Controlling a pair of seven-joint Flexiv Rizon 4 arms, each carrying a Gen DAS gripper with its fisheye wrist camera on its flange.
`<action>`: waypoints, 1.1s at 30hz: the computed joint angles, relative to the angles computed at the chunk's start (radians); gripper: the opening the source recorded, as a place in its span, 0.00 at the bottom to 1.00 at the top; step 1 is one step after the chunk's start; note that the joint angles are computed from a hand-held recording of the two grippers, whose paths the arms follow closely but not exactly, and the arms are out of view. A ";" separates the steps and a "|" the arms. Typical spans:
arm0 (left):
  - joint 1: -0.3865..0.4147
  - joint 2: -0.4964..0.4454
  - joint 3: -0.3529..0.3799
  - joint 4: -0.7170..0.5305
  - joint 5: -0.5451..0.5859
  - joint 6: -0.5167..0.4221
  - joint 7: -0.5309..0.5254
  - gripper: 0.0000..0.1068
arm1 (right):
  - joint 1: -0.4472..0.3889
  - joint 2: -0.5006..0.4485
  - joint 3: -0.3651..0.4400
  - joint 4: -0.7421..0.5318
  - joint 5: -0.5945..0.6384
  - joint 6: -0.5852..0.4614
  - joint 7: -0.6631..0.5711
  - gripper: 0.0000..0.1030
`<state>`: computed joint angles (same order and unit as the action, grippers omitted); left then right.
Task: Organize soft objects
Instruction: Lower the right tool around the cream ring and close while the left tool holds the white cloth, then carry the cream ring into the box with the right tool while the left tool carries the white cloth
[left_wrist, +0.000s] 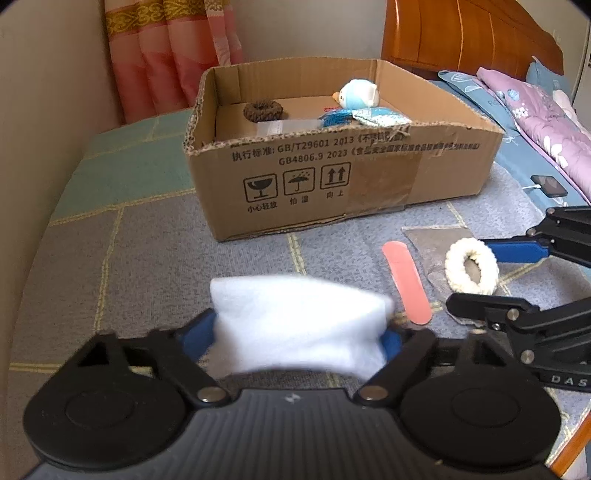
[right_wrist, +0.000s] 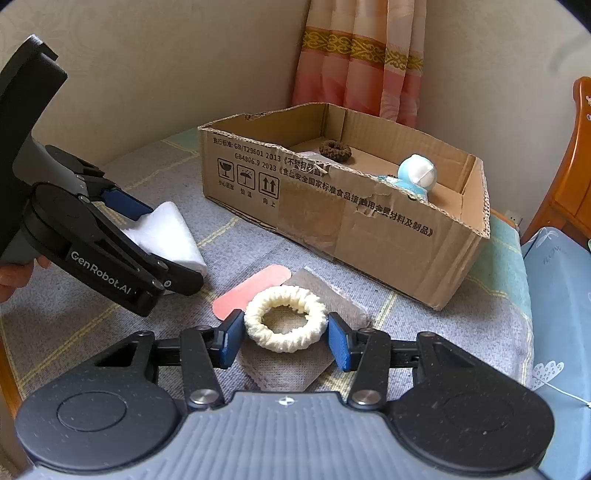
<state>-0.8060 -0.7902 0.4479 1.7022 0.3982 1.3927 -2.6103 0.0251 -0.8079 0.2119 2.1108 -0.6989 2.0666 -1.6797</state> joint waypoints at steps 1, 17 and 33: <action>-0.001 0.003 0.000 0.001 0.001 -0.006 0.002 0.71 | 0.001 0.001 0.000 0.001 0.003 0.003 0.000 0.48; -0.060 0.071 0.033 0.006 0.132 -0.051 -0.101 0.65 | -0.006 0.044 -0.005 0.041 0.007 0.049 0.002 0.45; -0.014 0.179 -0.049 -0.052 0.390 -0.177 -0.211 0.65 | -0.026 0.093 -0.016 -0.010 -0.055 0.094 0.080 0.45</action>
<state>-0.8203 -0.6115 0.3990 1.6503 0.7879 1.2159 -2.8212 -0.0009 -0.7154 0.1960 2.1011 -0.7539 2.1610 -1.5993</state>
